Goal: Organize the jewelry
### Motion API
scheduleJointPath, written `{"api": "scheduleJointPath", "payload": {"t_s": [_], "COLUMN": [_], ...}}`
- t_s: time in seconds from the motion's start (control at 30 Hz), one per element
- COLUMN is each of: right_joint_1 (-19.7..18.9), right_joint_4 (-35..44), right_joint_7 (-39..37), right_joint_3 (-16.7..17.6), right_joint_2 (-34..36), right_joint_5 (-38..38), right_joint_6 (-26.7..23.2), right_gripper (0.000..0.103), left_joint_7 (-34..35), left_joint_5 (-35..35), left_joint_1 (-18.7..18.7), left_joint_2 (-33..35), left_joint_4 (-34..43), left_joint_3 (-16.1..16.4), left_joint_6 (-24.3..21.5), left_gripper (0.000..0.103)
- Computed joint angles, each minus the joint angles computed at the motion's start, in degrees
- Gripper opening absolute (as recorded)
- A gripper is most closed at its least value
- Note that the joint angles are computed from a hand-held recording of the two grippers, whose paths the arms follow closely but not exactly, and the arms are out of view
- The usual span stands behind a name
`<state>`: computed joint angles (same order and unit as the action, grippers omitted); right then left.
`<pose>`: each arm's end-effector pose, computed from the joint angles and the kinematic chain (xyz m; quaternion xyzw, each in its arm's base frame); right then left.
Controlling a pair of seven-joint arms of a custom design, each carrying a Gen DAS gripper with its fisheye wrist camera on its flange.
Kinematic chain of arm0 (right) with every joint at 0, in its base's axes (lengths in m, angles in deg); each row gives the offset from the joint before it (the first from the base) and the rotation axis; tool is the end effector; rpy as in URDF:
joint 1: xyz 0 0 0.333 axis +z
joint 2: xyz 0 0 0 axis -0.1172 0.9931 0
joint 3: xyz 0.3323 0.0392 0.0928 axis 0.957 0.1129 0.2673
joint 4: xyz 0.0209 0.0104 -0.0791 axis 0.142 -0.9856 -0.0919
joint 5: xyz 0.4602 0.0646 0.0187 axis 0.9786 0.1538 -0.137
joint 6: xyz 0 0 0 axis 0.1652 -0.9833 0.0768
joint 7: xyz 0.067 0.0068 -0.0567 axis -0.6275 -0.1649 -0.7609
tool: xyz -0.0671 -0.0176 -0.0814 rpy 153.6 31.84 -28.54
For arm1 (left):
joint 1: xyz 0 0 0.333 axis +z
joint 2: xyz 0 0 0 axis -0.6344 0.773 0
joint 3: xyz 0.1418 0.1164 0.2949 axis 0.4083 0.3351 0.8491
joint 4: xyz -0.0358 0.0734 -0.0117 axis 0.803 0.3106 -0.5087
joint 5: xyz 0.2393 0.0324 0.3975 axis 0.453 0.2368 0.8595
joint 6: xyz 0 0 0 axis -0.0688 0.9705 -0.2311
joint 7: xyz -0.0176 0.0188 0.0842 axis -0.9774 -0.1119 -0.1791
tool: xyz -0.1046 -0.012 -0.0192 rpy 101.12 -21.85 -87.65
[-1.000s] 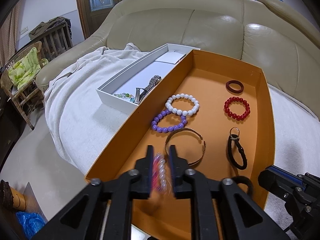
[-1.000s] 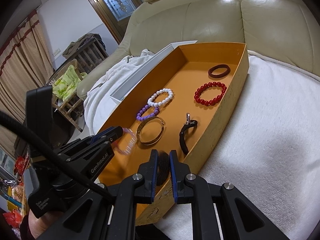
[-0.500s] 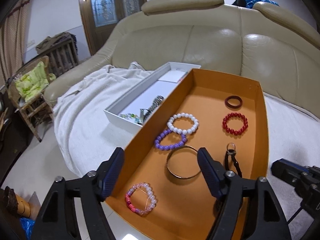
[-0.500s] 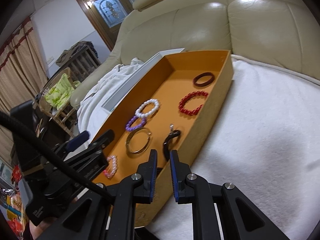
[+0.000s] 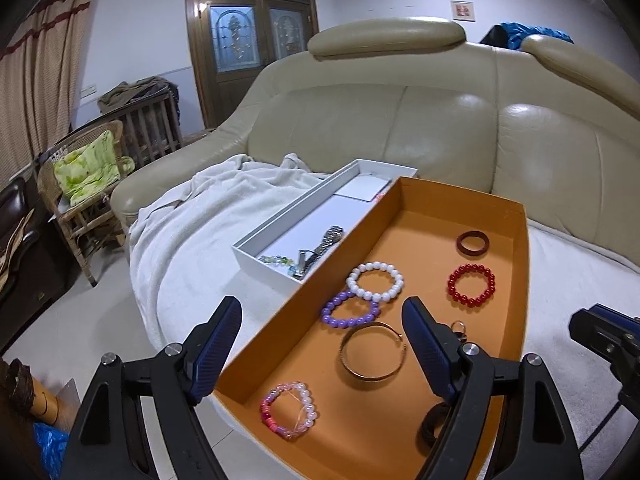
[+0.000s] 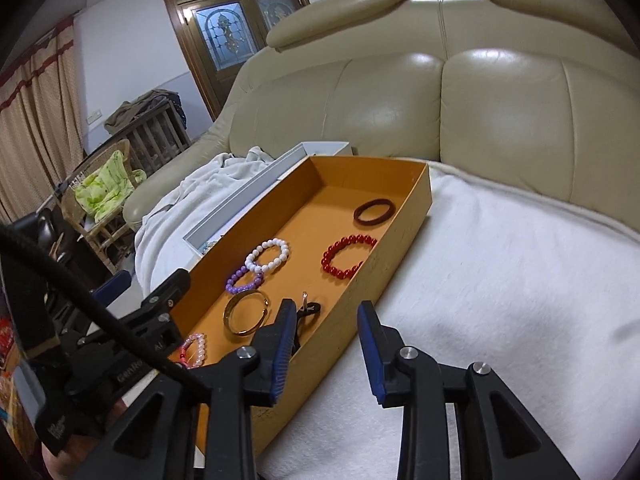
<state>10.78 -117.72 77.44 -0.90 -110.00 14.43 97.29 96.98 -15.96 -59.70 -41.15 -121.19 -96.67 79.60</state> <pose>0.4319 0.1788 0.6151 -0.6589 0.6266 -0.1752 0.3775 0.4595 -0.4153 0.5876 -0.6488 0.6099 -0.2759 0.3618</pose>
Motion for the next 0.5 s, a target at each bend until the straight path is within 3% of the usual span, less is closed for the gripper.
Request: {"api": "scheduleJointPath", "payload": {"t_s": [0.5], "right_joint_1": [-0.57], "right_joint_4": [0.79], "right_joint_7": [-1.26], "right_joint_3": [2.32], "right_joint_2": [0.73], "right_joint_5": [-3.99], "right_joint_6": [-1.16], "right_gripper": [0.035], "left_joint_7": [-1.39], "left_joint_5": [-1.31], "left_joint_1": [0.27], "left_joint_2": [-0.7], "left_joint_4": [-0.09], "left_joint_3": [-0.12], "left_joint_6": [-3.39], "left_gripper": [0.083]}}
